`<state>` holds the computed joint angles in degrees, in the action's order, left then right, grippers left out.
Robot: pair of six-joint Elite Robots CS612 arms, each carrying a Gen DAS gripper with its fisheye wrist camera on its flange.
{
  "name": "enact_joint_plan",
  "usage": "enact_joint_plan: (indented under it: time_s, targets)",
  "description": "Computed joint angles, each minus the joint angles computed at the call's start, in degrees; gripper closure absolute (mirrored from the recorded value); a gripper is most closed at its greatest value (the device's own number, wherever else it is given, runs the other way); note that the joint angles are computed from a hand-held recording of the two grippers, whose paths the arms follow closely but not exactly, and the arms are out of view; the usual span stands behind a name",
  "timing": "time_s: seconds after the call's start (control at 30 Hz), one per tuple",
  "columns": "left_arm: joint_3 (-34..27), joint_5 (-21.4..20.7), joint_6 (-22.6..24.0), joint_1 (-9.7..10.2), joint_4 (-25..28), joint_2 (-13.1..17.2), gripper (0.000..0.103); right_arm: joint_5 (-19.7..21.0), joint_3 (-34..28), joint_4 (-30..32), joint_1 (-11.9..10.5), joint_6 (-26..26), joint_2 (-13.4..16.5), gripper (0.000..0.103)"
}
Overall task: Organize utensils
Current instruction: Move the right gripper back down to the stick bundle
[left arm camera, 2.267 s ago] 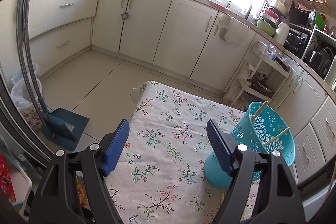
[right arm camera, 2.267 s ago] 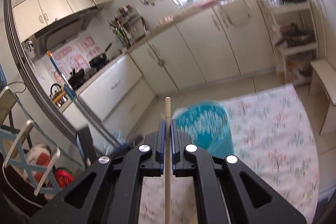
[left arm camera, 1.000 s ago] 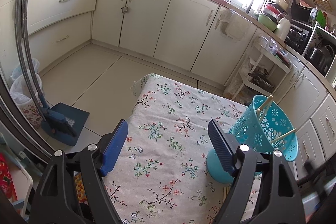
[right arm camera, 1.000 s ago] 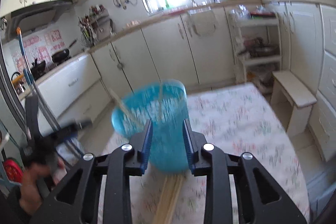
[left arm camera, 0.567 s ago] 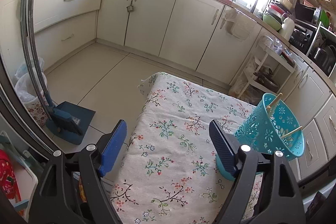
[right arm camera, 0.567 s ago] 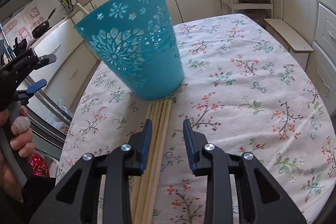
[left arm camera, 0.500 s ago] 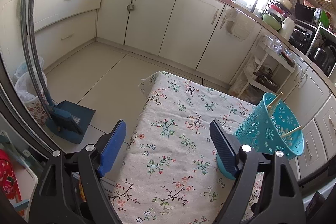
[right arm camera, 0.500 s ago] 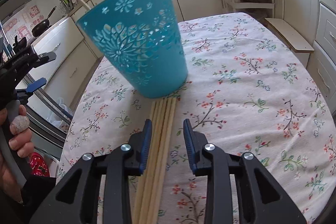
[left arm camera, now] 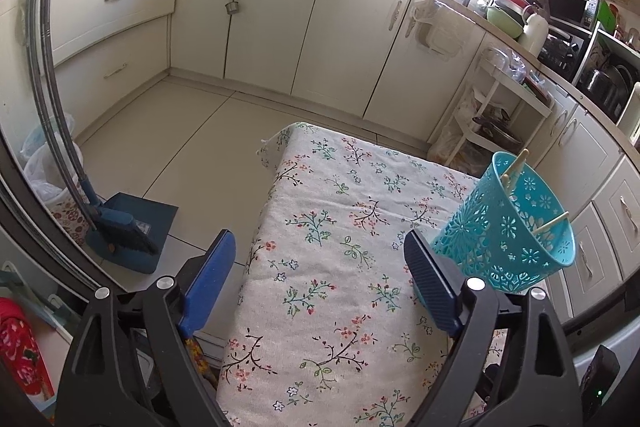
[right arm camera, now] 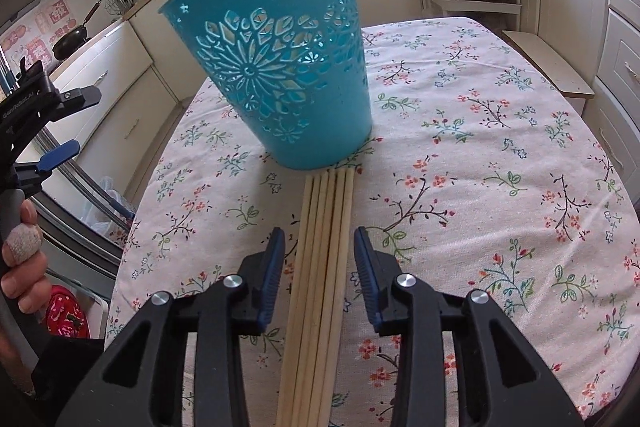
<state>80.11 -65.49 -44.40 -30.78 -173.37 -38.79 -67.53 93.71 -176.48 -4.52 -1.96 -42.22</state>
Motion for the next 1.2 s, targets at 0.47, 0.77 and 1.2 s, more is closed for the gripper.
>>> enact_joint_plan:
  time_s: [0.47, 0.77, 1.2]
  targets:
    - [-1.38, -1.89, 1.75, -0.07, 3.19, 0.5, 0.018, -0.05, -0.45, 1.05, -0.37, 0.81, 0.72, 0.067]
    - [-2.36, -2.7, 3.34, -0.26, 5.08, 1.0, 0.017, 0.52, -0.41, 1.22, -0.68, 0.89, 0.86, 0.067]
    - [-2.44, -3.24, 3.94, -0.24, 5.92, 1.0, 0.016, 0.99, -0.54, 1.81, -0.81, 0.93, 0.82, 0.067]
